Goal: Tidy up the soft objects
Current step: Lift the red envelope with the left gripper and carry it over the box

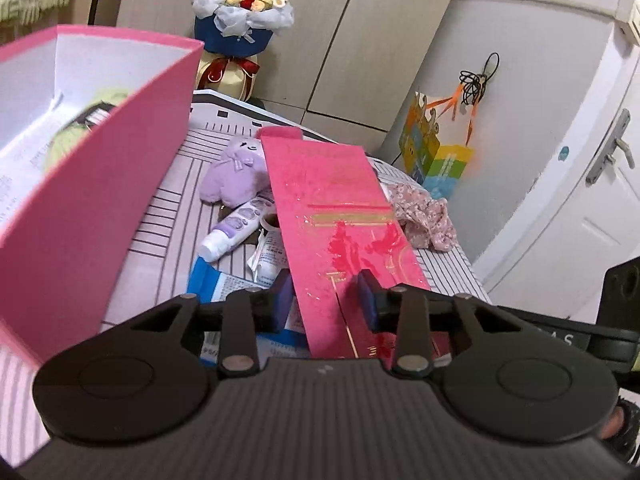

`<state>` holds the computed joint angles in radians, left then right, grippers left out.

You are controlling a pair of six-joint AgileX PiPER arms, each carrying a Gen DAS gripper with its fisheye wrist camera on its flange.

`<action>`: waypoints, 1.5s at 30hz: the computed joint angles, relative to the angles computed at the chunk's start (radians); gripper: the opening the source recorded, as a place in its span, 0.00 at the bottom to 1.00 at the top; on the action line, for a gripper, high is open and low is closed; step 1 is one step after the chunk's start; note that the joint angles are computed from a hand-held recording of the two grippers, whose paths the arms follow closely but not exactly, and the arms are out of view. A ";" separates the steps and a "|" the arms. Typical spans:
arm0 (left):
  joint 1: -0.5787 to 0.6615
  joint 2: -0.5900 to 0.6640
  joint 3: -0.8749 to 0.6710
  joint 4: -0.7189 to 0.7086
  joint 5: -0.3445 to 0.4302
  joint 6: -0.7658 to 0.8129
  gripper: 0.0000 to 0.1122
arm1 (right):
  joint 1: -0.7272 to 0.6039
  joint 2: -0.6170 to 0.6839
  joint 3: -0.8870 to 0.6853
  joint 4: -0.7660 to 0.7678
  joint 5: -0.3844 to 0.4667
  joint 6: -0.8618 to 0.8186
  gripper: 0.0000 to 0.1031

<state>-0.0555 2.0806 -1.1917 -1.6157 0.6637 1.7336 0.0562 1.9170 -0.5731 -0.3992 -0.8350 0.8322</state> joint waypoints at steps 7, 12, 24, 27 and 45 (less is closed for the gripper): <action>0.039 -0.082 0.025 0.192 0.014 -0.096 0.29 | 0.146 -0.132 0.045 0.196 0.149 -0.132 0.20; 0.097 -0.121 0.018 0.343 0.122 -0.137 0.29 | 0.257 -0.241 0.075 0.409 0.273 -0.286 0.20; 0.253 -0.246 0.063 0.495 0.305 -0.152 0.29 | 0.529 -0.441 0.026 1.160 0.505 -0.973 0.21; 0.294 -0.267 0.061 0.514 0.342 -0.154 0.29 | 0.578 -0.454 -0.003 1.320 0.511 -1.123 0.21; 0.490 -0.194 -0.176 0.561 0.503 -0.230 0.29 | 0.606 -0.279 -0.321 1.329 0.615 -1.207 0.24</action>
<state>0.4349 1.8861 -1.3682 -1.0543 1.1671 1.5033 0.6622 1.6377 -0.8940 0.9300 -0.2204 -0.3748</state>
